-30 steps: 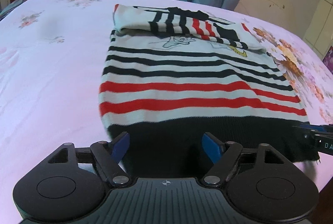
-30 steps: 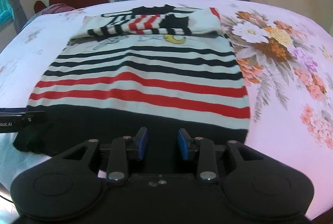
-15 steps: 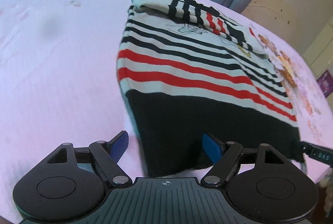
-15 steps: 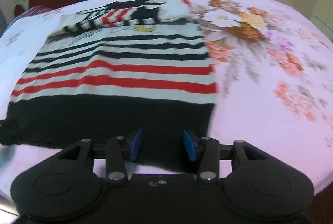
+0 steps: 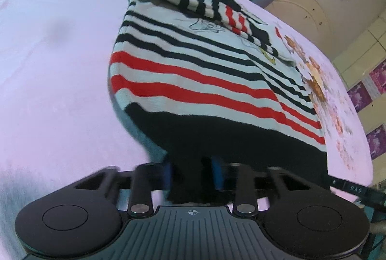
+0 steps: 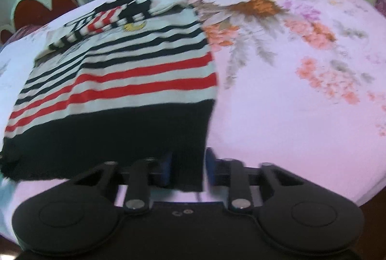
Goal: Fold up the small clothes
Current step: 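Grasp the black ribbed hem band with both tools, then lift the hem with both tools, fold it toward the collar, open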
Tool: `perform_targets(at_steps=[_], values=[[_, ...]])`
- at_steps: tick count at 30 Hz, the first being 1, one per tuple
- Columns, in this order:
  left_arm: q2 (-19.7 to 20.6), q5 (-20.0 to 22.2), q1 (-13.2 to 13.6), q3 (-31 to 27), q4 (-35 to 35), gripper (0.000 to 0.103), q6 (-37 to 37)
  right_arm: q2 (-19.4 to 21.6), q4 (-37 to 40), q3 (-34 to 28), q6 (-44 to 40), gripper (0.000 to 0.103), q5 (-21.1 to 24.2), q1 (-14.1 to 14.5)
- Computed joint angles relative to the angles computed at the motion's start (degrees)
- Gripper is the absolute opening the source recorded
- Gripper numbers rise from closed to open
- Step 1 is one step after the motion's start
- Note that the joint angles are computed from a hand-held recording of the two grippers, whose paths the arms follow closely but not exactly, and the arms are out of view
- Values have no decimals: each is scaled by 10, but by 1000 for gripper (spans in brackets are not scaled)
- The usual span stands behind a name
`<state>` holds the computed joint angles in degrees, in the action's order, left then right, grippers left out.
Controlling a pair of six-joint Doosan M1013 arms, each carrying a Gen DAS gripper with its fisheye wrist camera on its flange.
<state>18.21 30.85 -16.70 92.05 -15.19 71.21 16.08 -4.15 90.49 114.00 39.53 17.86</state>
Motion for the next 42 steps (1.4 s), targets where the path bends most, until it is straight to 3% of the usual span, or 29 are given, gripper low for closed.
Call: perform_targets(at_steps=[4,15,22,27,33,42], values=[[0,-1,5,-1,-21,13,23,6,51,-15,-51,10,19,-9],[-1,-58,15,-36,-53,12,78,4,172,-46,-157,10,-37,-30],[36,-85,23,-101,-48,11,81,34,229,-107,-190,10,-71,-43],[78,-88,30,-171,-3,11,22,79,227,-177,-190,9,-80,-47],[155,-48,38,-289,88,11,-93,160,216,-292,-151,9,-56,-55],[283,86,39,-493,180,11,-161,288,165,-474,-72,9,46,-60]])
